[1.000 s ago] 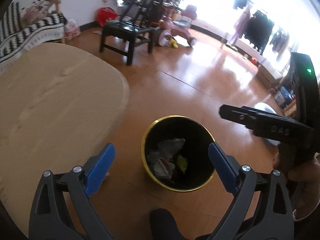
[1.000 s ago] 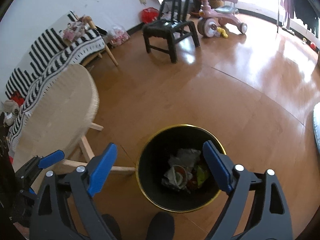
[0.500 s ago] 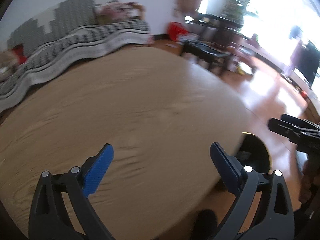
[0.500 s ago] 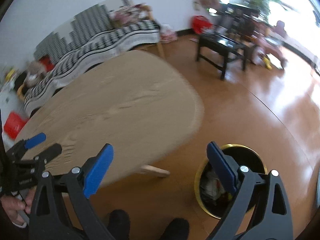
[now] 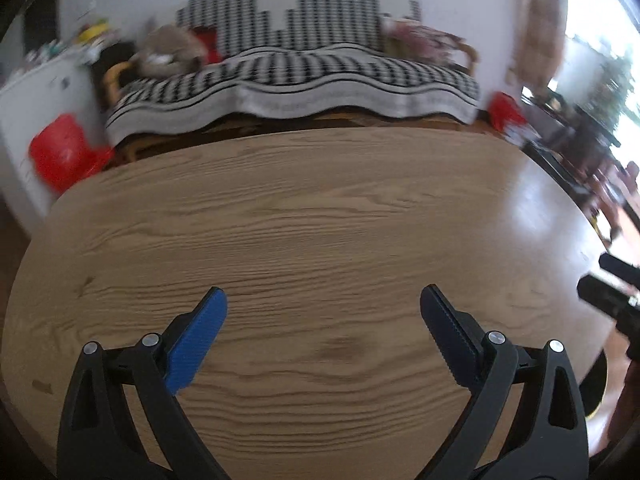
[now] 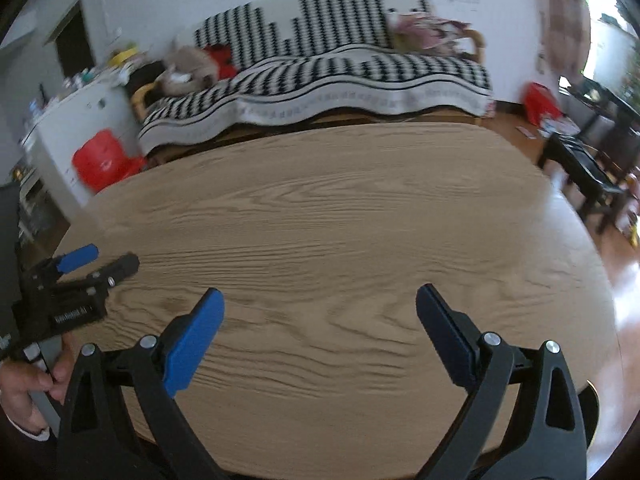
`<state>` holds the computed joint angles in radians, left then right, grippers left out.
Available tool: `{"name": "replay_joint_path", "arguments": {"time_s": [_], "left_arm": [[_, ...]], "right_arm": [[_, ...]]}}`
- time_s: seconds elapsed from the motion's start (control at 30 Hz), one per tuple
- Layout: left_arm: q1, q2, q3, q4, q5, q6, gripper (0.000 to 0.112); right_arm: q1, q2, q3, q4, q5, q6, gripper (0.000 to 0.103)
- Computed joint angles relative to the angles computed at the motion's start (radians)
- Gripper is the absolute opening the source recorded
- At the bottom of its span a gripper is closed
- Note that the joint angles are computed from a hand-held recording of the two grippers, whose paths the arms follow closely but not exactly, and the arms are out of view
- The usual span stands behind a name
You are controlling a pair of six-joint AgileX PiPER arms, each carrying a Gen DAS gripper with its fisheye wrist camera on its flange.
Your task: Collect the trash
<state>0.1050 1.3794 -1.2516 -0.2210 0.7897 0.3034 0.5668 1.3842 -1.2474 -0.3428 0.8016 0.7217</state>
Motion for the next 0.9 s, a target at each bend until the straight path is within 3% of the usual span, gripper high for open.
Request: {"name": "replay_joint_path", "arguments": {"time_s": [0.13, 0.33, 0.9], "left_arm": [[0.109, 0.029, -0.025, -0.044, -0.003, 0.065, 0.094], [0.177, 0.065, -0.029, -0.071, -0.012, 0.125, 0.094], [0.166, 0.063, -0.009, -0.057, -0.028, 0.119, 0.094]], "right_arm": [[0.046, 0.125, -0.108, 0.002, -0.001, 0.006, 0.093], [0.069, 0.224, -0.181, 0.009, -0.010, -0.004, 0.093], [0.068, 0.255, -0.181, 0.007, -0.022, -0.001, 0.093]]}}
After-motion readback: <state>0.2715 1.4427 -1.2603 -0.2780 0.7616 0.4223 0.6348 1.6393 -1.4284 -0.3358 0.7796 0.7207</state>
